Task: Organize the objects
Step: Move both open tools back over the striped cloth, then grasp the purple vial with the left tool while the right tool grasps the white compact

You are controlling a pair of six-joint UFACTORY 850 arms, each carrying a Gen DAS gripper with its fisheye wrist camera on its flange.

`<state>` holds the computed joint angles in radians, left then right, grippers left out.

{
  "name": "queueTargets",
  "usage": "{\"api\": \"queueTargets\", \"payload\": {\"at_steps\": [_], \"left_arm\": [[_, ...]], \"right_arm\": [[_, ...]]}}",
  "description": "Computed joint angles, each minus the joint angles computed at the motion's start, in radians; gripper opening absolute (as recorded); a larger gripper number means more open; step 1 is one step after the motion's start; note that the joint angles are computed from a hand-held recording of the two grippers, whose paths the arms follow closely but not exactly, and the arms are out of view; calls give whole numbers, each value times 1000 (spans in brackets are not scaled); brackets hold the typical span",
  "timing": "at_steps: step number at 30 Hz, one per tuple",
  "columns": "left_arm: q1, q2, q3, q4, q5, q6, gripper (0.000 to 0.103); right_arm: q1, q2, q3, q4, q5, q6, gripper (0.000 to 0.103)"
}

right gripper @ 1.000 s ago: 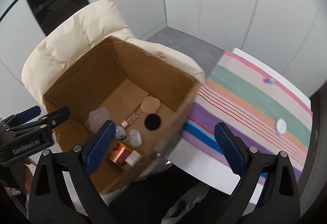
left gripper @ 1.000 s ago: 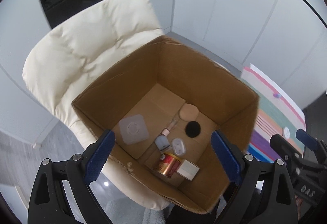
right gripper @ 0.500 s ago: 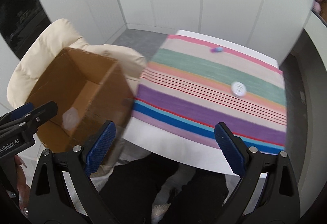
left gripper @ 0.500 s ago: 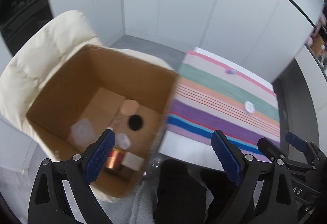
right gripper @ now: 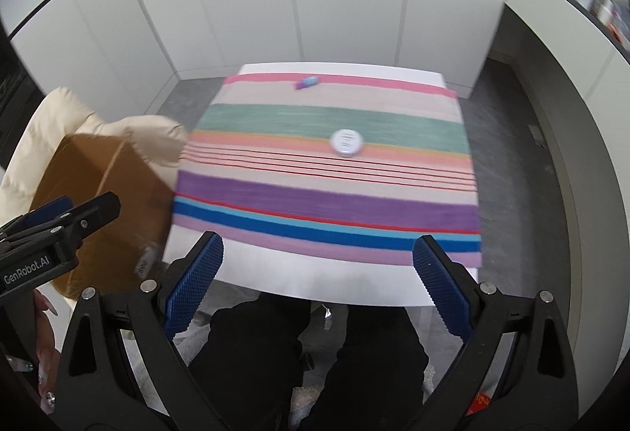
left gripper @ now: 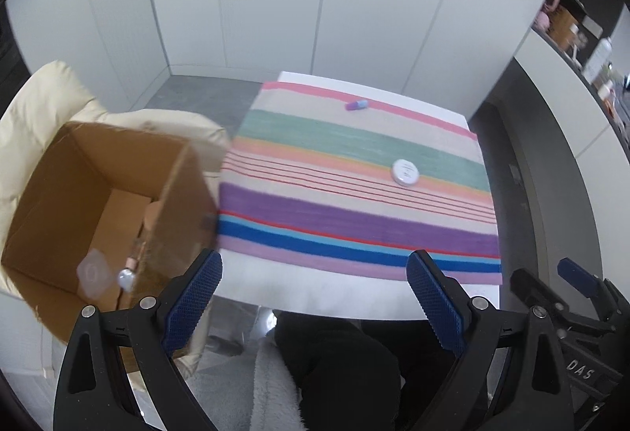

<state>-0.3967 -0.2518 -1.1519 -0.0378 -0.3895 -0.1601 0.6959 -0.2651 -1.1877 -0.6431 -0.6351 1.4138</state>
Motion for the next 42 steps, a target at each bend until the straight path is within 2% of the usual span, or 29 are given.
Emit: {"api": "queueTargets", "payload": {"at_steps": [6,9,14,19,23,26,31,36,39,42], "left_arm": [[-39,-73,-70,24,-27,-39,96],[-46,-121,-116,33,-44,-58,96],[-42,-219,-226,-73,-74,8,96],[-49,-358,-379,60,-80,-112,96],[-56,-488,-509,283,-93,-284,96],[-52,-585,-610,353,-118,-327,96],[-40,-724,-767,349,-164,-299,96],[-26,-856,-948,219,-240,-201,96],[-24,-924,-1054,166,-277,-162,96],[-27,-995,-1173,122,-319,-136,96]], "right_arm": [[-52,63,94,-30,39,72,99],[-84,60,108,-34,65,67,99],[-136,14,94,-66,100,64,99],[-207,-98,17,-54,181,32,99],[-245,-220,-85,-120,175,60,99],[-268,-309,-156,-152,177,81,99],[-293,-487,-307,-110,214,3,99],[-294,-646,-448,-32,207,-121,98],[-296,-691,-485,-16,205,-144,96],[-294,-712,-493,-74,187,-89,74]]}}
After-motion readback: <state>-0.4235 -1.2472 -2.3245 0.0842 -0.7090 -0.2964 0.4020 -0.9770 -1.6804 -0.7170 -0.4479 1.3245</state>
